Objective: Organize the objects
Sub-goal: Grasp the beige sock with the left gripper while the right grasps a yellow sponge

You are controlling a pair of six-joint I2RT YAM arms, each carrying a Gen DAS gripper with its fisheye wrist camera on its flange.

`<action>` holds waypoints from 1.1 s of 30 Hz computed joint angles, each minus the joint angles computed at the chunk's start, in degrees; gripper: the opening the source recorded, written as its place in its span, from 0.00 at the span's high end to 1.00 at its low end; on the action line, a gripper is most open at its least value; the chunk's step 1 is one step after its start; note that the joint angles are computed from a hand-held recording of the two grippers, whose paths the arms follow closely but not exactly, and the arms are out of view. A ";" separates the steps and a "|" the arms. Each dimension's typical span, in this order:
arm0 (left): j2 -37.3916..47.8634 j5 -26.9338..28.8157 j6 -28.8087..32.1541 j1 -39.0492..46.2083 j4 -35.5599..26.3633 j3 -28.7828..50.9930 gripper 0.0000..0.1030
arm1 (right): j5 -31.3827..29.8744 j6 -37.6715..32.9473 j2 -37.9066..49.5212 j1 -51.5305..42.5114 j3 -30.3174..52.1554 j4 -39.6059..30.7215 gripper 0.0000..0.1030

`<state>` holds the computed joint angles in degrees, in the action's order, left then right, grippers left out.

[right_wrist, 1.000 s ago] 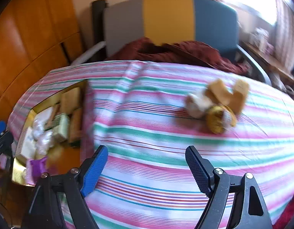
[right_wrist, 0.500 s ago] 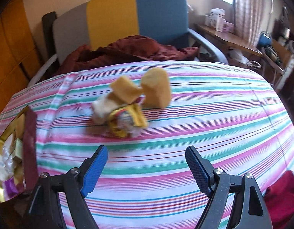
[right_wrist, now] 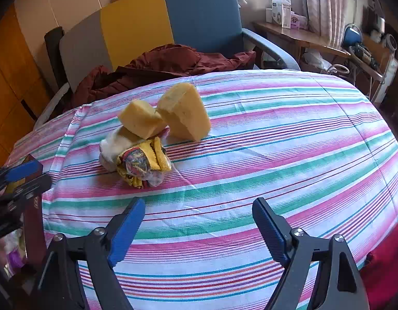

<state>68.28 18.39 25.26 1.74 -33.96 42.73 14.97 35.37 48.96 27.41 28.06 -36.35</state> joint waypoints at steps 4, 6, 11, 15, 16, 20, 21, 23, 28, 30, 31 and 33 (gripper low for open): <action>8.84 0.76 -3.94 -3.31 3.56 4.21 0.30 | -0.60 -0.27 -0.69 -0.66 0.01 -0.08 0.16; 12.06 0.50 -4.93 -4.97 5.29 5.79 0.28 | -0.93 -0.35 -0.52 -0.81 -0.15 0.14 0.16; 20.22 0.78 -6.54 -8.31 6.99 10.31 0.26 | -2.15 -0.81 0.18 -1.74 -0.81 1.03 0.16; 25.75 0.03 -6.97 -9.86 8.17 12.59 0.26 | -2.37 -0.93 0.48 -1.95 -0.94 1.16 0.16; 27.29 -0.34 -7.34 -10.13 8.52 13.25 0.27 | -2.58 -1.13 0.40 -2.15 -1.00 1.19 0.16; 32.02 3.13 -7.95 -8.95 6.61 15.97 0.44 | -2.31 -1.36 0.78 -2.29 -1.47 1.45 0.16; 31.35 3.12 -8.04 -8.77 7.08 15.13 0.45 | -2.51 -1.37 0.86 -2.53 -1.64 1.69 0.16; 29.17 2.67 -7.74 -8.56 7.67 12.89 0.46 | -2.86 -1.29 0.88 -2.88 -1.90 2.03 0.17; 24.76 2.09 -7.87 -5.64 6.68 8.75 0.47 | -4.83 -0.88 2.51 -3.72 -1.27 3.03 0.18; 23.54 1.75 -7.74 -4.32 5.82 7.82 0.47 | -5.96 -0.94 4.17 -4.25 -0.15 3.96 0.18; 22.56 1.27 -7.50 -3.74 5.62 7.00 0.47 | -6.10 -0.99 5.07 -4.26 0.51 4.54 0.18; 20.69 0.72 -6.74 -2.76 5.44 5.26 0.47 | -6.32 -1.71 7.71 -4.65 2.50 6.49 0.18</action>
